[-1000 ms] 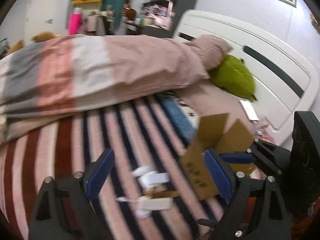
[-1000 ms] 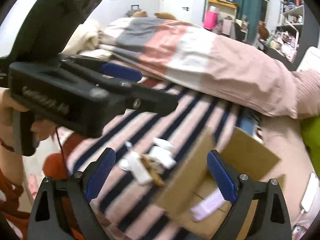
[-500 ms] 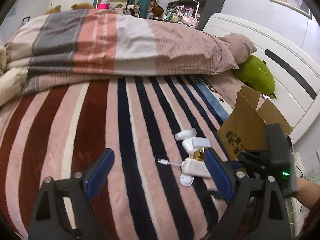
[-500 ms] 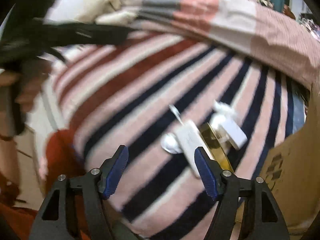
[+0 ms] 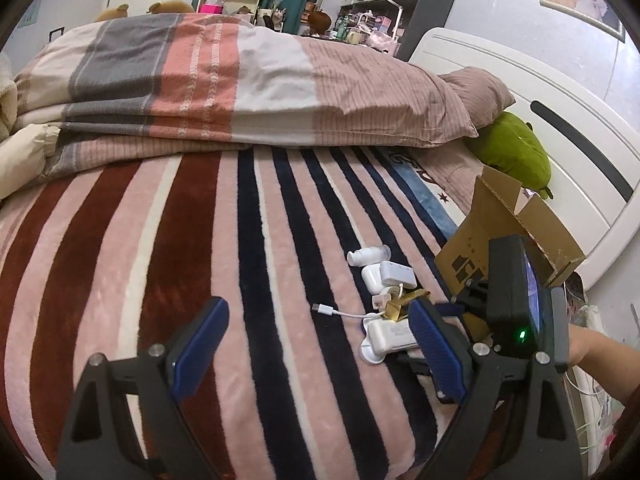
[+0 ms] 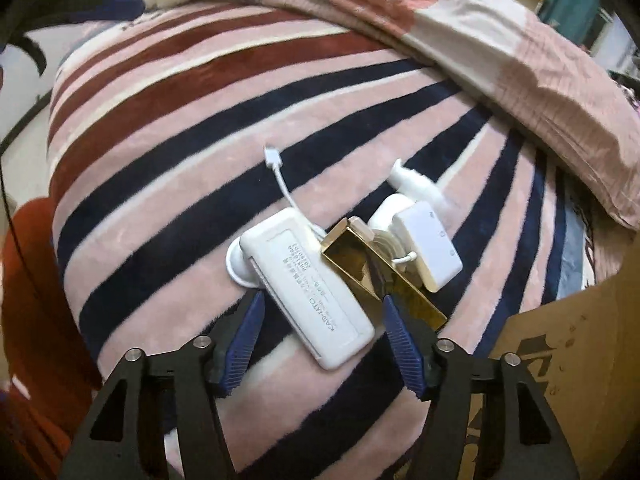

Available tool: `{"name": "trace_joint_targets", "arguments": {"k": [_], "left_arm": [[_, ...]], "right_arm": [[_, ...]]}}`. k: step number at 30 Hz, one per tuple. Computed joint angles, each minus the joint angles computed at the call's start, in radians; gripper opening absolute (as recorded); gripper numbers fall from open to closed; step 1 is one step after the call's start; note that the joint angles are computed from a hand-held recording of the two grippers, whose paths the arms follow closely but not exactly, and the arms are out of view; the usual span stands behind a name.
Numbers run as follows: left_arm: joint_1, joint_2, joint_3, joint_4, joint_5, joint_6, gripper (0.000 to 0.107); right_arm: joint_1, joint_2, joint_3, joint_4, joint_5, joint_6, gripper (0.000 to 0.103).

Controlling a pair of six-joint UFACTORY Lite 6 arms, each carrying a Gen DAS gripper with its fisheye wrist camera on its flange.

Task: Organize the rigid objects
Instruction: 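Return the right gripper to the items and grasp the white power bank, then lower the white power bank into the cardboard box, open right gripper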

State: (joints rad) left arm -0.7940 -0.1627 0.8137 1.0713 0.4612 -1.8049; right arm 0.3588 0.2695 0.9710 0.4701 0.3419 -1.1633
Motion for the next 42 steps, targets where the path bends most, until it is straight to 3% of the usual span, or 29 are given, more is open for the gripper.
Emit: {"name": "trace_joint_targets", "arguments": {"k": [2, 7, 8, 11, 17, 24, 26, 29, 35, 42], "left_arm": [[-0.006, -0.001, 0.0, -0.005, 0.005, 0.002, 0.089], [-0.01, -0.006, 0.007, -0.035, 0.019, 0.033, 0.089], [-0.014, -0.007, 0.009, -0.039, 0.025, 0.035, 0.089], [-0.03, -0.011, 0.014, -0.043, 0.048, 0.033, 0.089], [-0.037, -0.009, 0.017, -0.057, 0.063, 0.043, 0.089], [-0.029, -0.014, 0.017, -0.082, 0.064, 0.077, 0.089], [-0.032, -0.02, 0.014, -0.084, 0.068, 0.078, 0.089], [-0.036, -0.026, 0.005, -0.087, 0.067, 0.072, 0.089], [-0.008, -0.017, 0.016, -0.132, 0.008, 0.139, 0.089], [0.036, 0.087, 0.195, -0.257, -0.132, 0.342, 0.085]], "right_arm": [[-0.035, 0.037, 0.057, 0.03, 0.118, -0.011, 0.057], [-0.08, 0.04, 0.106, 0.105, 0.295, -0.086, 0.053], [-0.072, 0.042, 0.111, 0.102, 0.292, -0.083, 0.053], [-0.016, 0.058, 0.105, 0.018, 0.15, -0.016, 0.053], [0.009, 0.155, 0.177, -0.061, 0.116, 0.038, 0.055], [-0.04, 0.117, 0.177, 0.0, 0.337, -0.038, 0.054], [-0.031, 0.104, 0.161, 0.003, 0.328, -0.033, 0.049], [-0.007, 0.102, 0.136, 0.025, 0.264, -0.001, 0.031], [0.003, -0.01, 0.056, 0.138, 0.213, -0.091, 0.031], [-0.02, -0.217, 0.111, 0.227, 0.391, -0.071, 0.031]]}}
